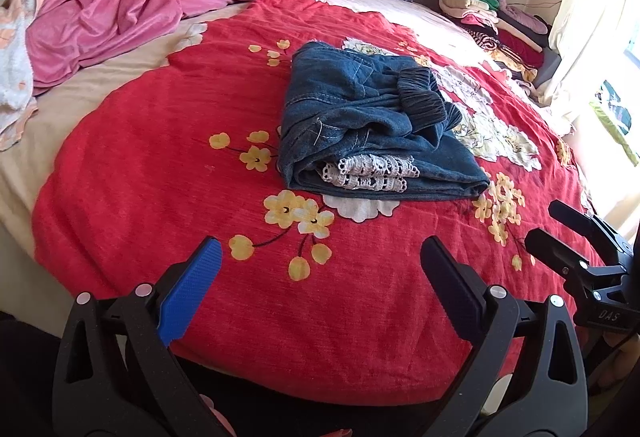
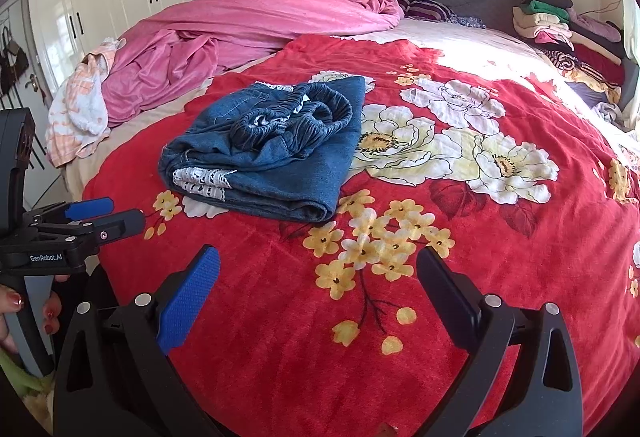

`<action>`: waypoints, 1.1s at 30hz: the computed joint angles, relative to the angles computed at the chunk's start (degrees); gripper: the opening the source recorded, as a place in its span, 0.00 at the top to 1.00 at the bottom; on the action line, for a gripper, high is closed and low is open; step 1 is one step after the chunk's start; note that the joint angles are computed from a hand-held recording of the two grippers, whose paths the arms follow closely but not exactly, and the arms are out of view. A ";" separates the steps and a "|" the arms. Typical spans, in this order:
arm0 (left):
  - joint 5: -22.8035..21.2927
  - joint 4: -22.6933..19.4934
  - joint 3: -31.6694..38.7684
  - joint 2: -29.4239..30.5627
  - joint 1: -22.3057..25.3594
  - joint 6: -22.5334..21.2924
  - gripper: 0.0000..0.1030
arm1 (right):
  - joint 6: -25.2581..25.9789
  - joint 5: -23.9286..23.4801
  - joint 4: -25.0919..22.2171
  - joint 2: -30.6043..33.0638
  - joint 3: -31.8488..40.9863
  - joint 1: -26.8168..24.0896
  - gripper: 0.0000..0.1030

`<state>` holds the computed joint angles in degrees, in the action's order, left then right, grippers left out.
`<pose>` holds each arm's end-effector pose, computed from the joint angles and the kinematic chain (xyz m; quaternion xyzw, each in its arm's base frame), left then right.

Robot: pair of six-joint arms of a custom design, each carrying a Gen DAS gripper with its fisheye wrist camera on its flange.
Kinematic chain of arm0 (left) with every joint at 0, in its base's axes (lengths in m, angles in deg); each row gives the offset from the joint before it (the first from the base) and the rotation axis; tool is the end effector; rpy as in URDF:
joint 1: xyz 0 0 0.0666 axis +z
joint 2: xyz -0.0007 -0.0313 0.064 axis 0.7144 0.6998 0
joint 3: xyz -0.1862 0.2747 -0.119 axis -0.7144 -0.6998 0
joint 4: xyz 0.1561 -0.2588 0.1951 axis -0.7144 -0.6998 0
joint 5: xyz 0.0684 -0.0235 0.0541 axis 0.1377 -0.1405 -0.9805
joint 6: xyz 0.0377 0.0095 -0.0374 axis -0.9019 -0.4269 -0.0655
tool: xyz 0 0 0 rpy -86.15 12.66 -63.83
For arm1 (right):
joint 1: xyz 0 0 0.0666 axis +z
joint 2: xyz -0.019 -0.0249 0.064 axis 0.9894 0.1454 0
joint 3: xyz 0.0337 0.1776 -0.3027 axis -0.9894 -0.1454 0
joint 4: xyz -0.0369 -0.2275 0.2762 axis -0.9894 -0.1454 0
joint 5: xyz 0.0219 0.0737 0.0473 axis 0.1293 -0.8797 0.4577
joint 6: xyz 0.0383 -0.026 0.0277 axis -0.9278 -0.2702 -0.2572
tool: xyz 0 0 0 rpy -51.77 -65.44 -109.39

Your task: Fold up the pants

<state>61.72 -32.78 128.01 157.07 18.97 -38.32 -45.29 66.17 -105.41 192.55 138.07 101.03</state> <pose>0.6258 -0.3079 0.3107 -0.0396 0.9379 -0.0909 0.3325 0.6469 0.2318 0.2964 -0.1522 0.9017 0.1338 0.3819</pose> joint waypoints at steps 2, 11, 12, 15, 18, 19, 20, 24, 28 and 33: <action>0.00 -0.02 -0.03 -0.09 0.03 0.04 0.09 | 0.06 0.01 0.00 0.04 0.05 0.01 0.05; -0.06 -0.18 -0.03 -0.21 0.14 0.11 0.09 | 0.09 0.01 -0.02 0.06 0.10 0.02 0.05; 0.00 -0.15 -0.06 -0.20 0.15 0.11 0.09 | 0.12 0.06 -0.02 0.04 0.08 0.01 0.05; 0.00 -0.22 0.00 -0.17 0.16 0.09 0.09 | 0.06 0.07 -0.08 0.07 0.14 0.03 0.05; -0.01 -0.25 -0.01 -0.20 0.15 0.12 0.09 | 0.11 -0.06 -0.19 0.10 0.21 0.00 0.05; 0.02 -0.15 -0.03 -0.19 0.15 0.12 0.09 | 0.11 0.06 -0.09 0.10 0.20 0.02 0.05; 0.02 -0.10 -0.02 -0.14 0.14 0.09 0.09 | 0.14 0.01 -0.20 0.14 0.28 0.01 0.05; 0.04 -0.28 0.09 -0.13 0.17 0.13 0.09 | 0.16 -0.04 -0.27 0.16 0.32 -0.01 0.05; -0.02 -0.22 -0.35 -0.48 0.24 0.16 0.09 | 0.19 0.02 -0.33 0.14 0.29 0.05 0.05; 0.03 -0.30 -0.18 -0.37 0.22 0.17 0.09 | -0.20 0.42 -0.50 0.21 0.49 0.12 0.05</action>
